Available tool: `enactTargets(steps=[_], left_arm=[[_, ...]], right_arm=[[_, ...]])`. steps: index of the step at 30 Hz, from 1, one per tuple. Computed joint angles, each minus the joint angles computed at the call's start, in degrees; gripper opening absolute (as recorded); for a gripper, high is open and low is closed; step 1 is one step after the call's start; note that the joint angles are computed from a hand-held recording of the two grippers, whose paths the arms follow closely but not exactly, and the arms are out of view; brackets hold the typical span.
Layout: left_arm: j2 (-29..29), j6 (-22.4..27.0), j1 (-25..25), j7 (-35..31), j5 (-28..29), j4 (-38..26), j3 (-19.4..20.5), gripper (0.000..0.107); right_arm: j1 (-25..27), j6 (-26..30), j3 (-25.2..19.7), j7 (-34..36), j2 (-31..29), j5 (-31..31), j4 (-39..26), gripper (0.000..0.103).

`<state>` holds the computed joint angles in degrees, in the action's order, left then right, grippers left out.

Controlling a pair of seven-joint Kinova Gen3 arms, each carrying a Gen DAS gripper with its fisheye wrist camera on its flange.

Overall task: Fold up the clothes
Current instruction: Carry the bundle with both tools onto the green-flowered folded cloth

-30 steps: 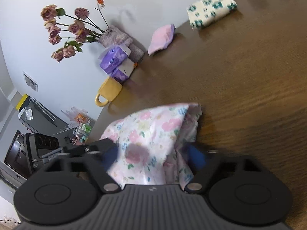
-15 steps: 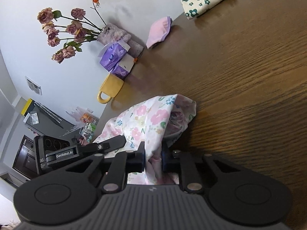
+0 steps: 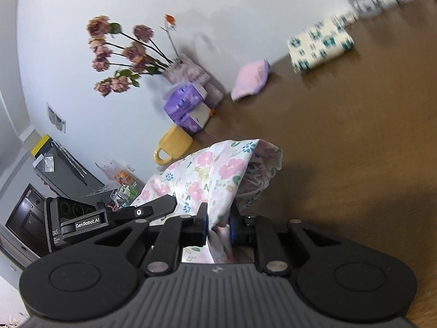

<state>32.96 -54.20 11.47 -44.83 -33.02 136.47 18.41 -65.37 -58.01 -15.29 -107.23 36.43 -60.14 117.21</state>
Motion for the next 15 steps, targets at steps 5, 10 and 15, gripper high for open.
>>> enactTargets(steps=[5,10,15], left_arm=[[-4.91,1.88,2.02,-0.20,2.23,-1.91,0.08,0.025],[-7.70,6.47,3.33,1.77,2.18,-7.66,0.12,0.025],[-6.58,14.24,3.70,6.19,0.43,-17.66,1.07,0.025]], right_arm=[[0.19,1.40,0.52,8.07,-5.19,-3.66,-0.08,0.014],[2.82,3.40,0.57,14.40,-9.79,-5.39,-0.40,0.014],[8.18,8.05,1.40,20.50,-13.27,-5.79,-1.70,0.014]])
